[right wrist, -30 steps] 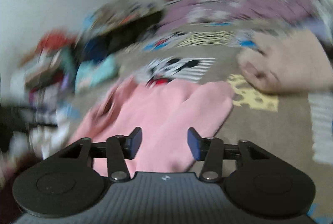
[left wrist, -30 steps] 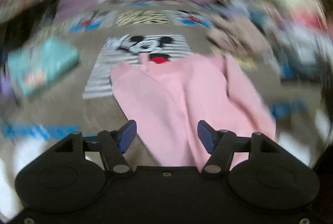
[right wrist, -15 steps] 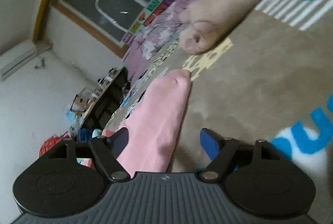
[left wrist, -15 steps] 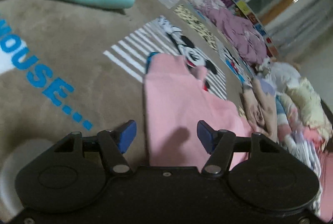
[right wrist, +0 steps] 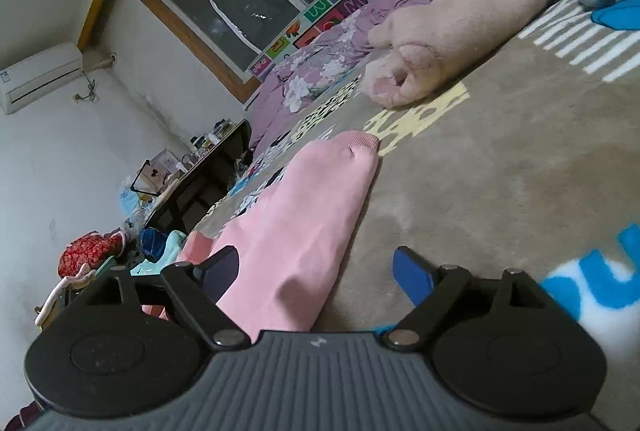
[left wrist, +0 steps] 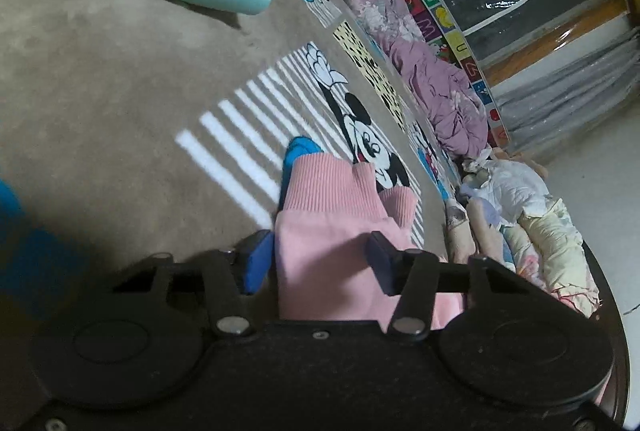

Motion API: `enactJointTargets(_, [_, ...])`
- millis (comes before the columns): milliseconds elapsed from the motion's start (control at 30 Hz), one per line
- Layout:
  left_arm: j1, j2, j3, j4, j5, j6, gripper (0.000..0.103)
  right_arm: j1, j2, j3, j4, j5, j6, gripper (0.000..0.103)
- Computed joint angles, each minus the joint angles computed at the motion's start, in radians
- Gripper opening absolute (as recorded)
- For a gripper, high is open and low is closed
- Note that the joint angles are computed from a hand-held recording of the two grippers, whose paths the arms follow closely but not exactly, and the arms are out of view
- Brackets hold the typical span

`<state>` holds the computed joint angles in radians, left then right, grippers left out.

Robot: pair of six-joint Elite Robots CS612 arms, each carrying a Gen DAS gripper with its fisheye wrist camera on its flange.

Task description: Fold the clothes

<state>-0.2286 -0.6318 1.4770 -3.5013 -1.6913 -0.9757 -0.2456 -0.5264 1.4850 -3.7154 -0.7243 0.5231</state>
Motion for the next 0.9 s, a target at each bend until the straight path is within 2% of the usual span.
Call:
enactJointTargets(33, [-0.002, -0.001, 0.001, 0.003, 0.007, 0.011, 0.04, 0.0, 0.001, -0.001, 0.0, 0.0, 0.0, 0.084])
enactJointTargets(67, [-0.003, -0.003, 0.001, 0.008, 0.011, 0.021, 0.021, 0.001, 0.0, -0.001, 0.006, -0.003, -0.007, 0.084])
enactJointTargets(100, [-0.003, -0.003, -0.001, 0.011, 0.008, 0.029, 0.01, 0.003, -0.002, 0.0, 0.012, -0.007, -0.017, 0.084])
enactJointTargets(133, [-0.004, -0.002, 0.001, -0.005, 0.011, 0.028, 0.004, 0.004, -0.004, 0.002, 0.017, -0.011, -0.025, 0.084])
enactJointTargets(300, [-0.021, -0.027, 0.045, -0.142, 0.104, 0.067, 0.003, 0.007, -0.01, 0.008, 0.033, -0.023, -0.051, 0.084])
enactJointTargets(467, [-0.046, -0.082, 0.122, -0.219, 0.235, 0.162, 0.003, 0.009, -0.013, 0.011, 0.042, -0.026, -0.064, 0.085])
enactJointTargets(600, [-0.062, -0.123, 0.182, -0.224, 0.341, 0.21, 0.003, 0.009, -0.015, 0.012, 0.043, -0.027, -0.065, 0.085])
enactJointTargets(733, [-0.065, -0.146, 0.226, -0.201, 0.418, 0.199, 0.003, 0.01, -0.017, 0.014, 0.045, -0.03, -0.067, 0.085])
enactJointTargets(900, [-0.058, -0.154, 0.258, -0.178, 0.457, 0.189, 0.003, 0.01, -0.019, 0.016, 0.048, -0.031, -0.069, 0.085])
